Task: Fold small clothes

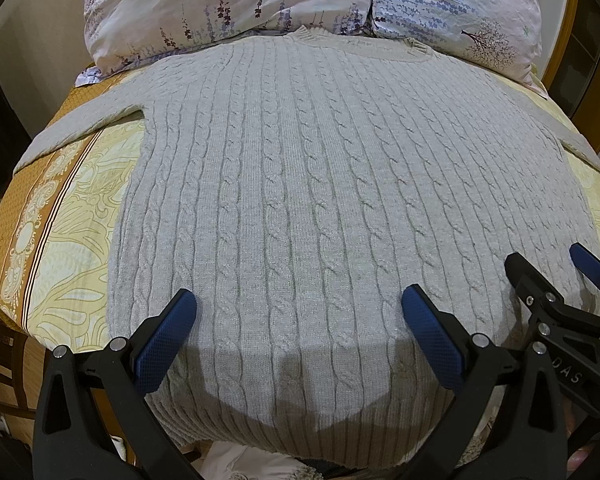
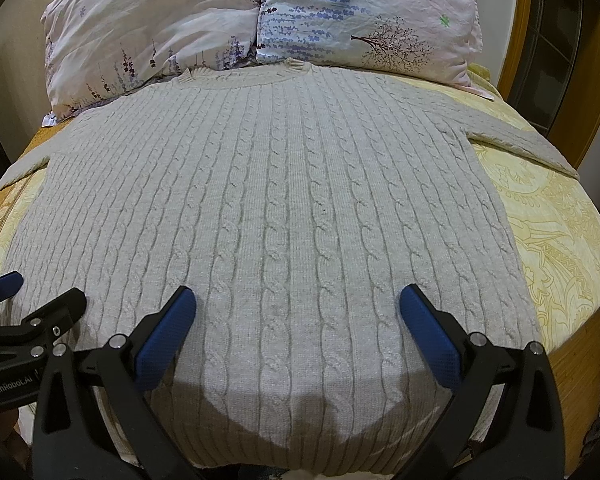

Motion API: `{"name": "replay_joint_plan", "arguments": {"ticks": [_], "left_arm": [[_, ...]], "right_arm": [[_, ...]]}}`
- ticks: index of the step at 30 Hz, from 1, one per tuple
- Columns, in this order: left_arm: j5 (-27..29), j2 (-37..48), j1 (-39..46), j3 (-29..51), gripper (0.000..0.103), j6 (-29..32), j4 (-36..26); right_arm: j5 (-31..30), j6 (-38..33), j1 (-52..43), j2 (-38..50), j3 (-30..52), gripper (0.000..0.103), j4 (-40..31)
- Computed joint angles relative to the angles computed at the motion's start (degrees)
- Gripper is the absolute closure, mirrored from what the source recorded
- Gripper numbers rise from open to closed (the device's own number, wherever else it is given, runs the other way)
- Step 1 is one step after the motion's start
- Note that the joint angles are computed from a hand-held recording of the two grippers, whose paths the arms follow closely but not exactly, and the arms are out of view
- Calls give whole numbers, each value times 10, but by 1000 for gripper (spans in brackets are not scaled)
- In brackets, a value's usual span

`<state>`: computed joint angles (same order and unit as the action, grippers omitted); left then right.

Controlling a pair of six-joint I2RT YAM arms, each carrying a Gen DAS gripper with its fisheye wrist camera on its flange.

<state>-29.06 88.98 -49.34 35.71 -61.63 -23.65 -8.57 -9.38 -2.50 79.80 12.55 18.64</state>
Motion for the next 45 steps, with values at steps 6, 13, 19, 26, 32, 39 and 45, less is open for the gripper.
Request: {"name": "replay_joint_plan", "arguments": {"ticks": [6,13,19,26,32,39,45], "left_arm": [[1,0,0,1,1,0,-1],[0,0,-2,-2,1,-2,1],[-11,1,-18,-6,1,-17,2],[-15,-7,9,-13,1,32,37],[34,-15,78,-21,1,130,109],[128,-50,177,-57,1,231,239],[216,-28,266,-27,1,256,246]], "right_arm": [[2,1,5,-5,-1,2,-6],[-13,-16,-10,-3,1,2,-5],[-43,-50,-27,20,-9,2,39],[-158,-125,-107,57,23,2,34],[-217,-141,-142,81,103,2,-62],[-287,-24,-273,224,369,11,-193],[-272,119,-348,413,651,27,-297]]}}
